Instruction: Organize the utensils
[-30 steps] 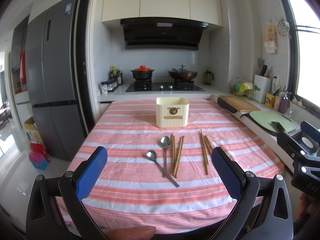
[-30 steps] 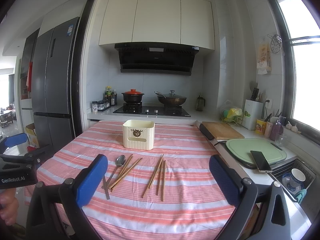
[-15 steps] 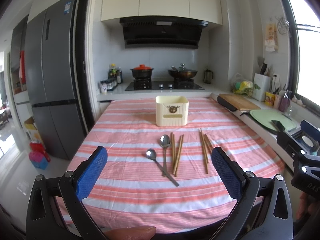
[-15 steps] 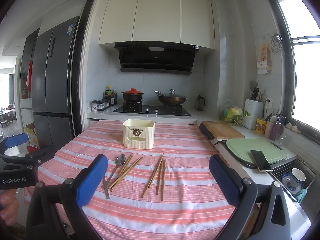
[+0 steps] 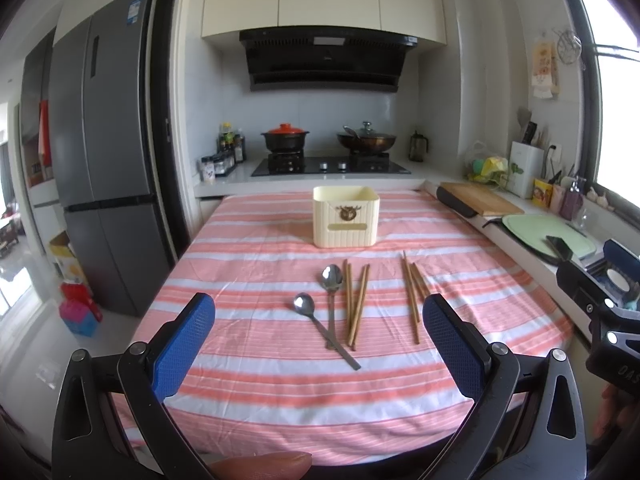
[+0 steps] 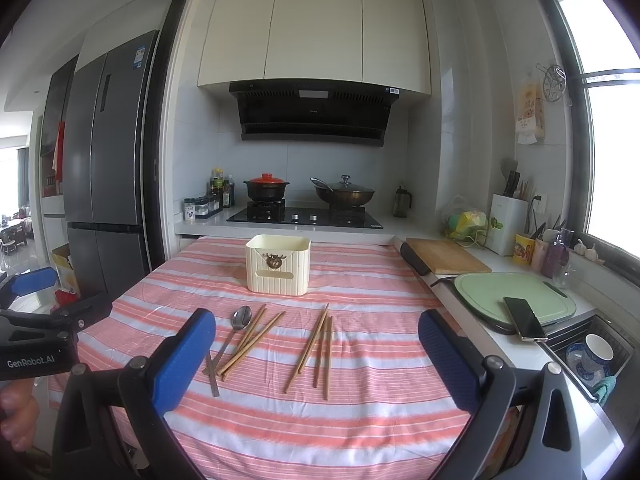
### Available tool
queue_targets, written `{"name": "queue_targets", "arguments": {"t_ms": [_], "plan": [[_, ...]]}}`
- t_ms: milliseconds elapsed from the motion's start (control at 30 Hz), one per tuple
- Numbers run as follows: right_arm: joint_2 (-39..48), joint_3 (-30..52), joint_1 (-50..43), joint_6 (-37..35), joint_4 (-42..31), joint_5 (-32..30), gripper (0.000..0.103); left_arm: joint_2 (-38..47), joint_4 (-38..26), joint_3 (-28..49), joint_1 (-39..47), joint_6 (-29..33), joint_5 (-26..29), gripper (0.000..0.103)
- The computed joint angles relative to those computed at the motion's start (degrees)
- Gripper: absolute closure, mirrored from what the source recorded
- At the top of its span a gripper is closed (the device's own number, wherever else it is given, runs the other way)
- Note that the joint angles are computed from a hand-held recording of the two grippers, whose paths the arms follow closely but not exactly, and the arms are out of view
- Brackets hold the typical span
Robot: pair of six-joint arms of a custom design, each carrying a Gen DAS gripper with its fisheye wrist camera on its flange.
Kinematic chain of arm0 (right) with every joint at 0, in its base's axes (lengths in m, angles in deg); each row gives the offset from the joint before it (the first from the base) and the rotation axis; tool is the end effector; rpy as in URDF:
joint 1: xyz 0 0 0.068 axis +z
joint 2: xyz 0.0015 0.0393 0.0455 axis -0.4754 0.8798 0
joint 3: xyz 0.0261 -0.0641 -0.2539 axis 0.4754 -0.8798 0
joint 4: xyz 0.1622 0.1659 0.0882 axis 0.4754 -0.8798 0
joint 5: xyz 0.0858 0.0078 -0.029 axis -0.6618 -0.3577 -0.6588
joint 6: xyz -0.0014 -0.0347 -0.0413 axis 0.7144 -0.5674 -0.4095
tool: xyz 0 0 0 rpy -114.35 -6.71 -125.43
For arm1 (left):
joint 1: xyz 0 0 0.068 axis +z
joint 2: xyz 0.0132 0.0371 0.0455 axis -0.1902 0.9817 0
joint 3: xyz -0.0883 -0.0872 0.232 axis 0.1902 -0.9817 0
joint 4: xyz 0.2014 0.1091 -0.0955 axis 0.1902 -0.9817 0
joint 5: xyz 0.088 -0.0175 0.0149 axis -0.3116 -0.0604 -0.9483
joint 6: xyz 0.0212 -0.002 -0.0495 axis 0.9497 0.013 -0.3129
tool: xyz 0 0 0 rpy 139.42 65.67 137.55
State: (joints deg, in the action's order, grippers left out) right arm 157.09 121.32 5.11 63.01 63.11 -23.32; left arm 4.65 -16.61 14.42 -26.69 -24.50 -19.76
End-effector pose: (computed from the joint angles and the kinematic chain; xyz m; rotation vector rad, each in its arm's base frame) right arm 0.2242 0.1247 0.2544 -0.0125 1.8802 -0.0600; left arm 0.2577 -0.0661 0.2494 0.0777 2.0047 -0.0529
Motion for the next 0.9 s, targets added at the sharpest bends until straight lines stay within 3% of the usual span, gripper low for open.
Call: {"name": "queue_targets", "arguments": {"t_ms": [600, 900], "plan": [[2.3, 1.7, -2.6, 0.2, -0.7, -2.5, 0.000, 5.0, -2.9, 4.7, 2.4, -0.6, 1.6, 0.000], [6.2, 3.0, -6.2, 1.1, -1.0, -5.6, 0.000, 18.9, -5.6, 13.5, 7.4, -0.7, 4.7, 0.000]]}}
